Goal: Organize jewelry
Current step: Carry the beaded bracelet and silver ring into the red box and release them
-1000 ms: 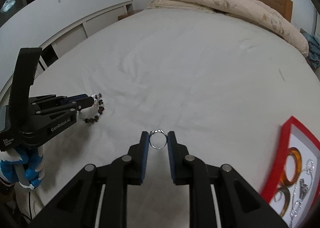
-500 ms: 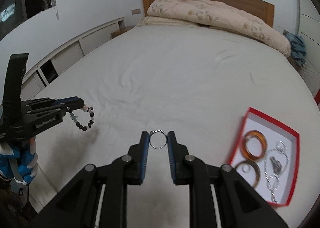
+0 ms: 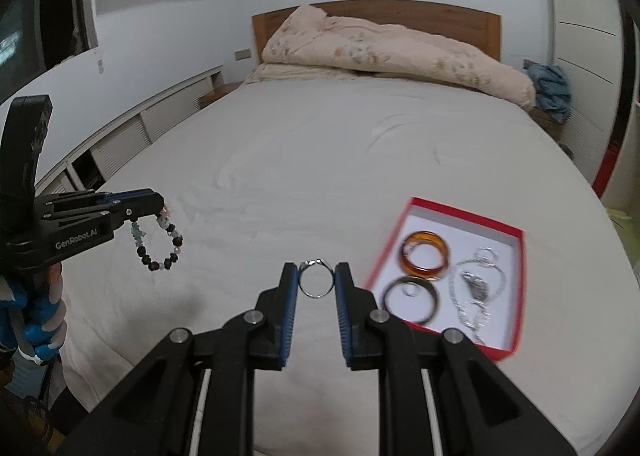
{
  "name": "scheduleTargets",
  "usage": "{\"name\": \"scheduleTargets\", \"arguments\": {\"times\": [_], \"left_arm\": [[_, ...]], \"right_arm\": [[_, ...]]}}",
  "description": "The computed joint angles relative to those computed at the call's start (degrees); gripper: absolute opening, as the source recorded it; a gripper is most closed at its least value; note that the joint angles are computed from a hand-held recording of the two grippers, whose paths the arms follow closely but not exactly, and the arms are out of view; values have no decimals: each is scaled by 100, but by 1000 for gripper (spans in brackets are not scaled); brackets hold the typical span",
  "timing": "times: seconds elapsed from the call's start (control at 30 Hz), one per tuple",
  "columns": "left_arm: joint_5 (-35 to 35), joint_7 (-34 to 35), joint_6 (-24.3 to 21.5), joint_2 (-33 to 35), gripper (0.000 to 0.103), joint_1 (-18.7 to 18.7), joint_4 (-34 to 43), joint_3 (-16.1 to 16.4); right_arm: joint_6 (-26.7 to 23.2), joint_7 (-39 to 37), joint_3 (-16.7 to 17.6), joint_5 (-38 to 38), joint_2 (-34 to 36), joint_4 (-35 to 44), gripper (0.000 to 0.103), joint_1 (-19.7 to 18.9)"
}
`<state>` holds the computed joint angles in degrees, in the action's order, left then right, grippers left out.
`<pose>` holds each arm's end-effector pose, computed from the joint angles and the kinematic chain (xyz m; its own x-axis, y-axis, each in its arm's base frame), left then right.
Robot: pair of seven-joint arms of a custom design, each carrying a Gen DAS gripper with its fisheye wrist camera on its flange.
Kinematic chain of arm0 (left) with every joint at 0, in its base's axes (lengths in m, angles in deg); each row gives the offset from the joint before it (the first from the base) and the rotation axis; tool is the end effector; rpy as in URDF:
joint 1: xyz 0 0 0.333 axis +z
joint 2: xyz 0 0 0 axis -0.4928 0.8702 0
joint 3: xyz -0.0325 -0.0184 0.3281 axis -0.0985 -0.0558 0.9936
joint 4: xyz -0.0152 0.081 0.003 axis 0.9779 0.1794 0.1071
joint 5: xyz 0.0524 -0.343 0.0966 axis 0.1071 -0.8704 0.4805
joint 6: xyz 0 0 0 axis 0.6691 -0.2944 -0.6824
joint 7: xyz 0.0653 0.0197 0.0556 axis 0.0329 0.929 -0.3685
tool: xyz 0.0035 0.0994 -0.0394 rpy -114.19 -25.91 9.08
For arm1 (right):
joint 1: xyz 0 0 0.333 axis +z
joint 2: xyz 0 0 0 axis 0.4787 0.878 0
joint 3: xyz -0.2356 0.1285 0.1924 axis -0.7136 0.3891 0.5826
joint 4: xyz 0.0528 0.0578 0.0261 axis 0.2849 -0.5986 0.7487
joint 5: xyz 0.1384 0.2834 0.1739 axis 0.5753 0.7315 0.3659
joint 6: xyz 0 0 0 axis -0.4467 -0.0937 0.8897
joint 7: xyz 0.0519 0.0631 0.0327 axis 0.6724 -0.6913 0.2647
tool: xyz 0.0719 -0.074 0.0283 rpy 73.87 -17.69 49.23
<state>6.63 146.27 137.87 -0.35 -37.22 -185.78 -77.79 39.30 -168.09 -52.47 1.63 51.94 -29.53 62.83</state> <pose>0.4995 -0.1155 0.5090 -0.7408 -0.6715 0.0186 -0.4888 0.5198 -0.7007 0.3734 0.3949 0.5425 -0.2939 -0.9445 -0.1467 -0.6211 0.3053 -0.7218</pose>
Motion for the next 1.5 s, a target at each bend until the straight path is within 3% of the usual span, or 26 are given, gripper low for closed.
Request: {"name": "scheduleTargets", "arguments": {"times": [0.33, 0.5, 0.7, 0.87, 1.07, 1.5], "left_arm": [[164, -423, 130, 357, 11, -722, 311, -595], [450, -846, 428, 981, 11, -1064, 867, -925], [1336, -1735, 948, 1905, 11, -1390, 1535, -1176], [2531, -2720, 1267, 2741, 11, -1753, 2129, -1073], [3596, -3603, 1407, 3352, 11, -1957, 2434, -851], [4308, -4327, 1206, 3811, 12, -1861, 2676, -867]], "right_arm": [[72, 87, -12, 480, -1256, -1553, 17, -414], [546, -91, -171, 529, -1623, -2219, 17, -875], [1324, -270, -392, 223, -1526, -2536, 17, -1521], [2043, -446, -637, 28, -1094, -2598, 18, -1950], [2797, -1097, -938, 332, -457, -2564, 18, -2161], [2834, -1901, -1040, 979, -101, -2502, 19, -2117]]}}
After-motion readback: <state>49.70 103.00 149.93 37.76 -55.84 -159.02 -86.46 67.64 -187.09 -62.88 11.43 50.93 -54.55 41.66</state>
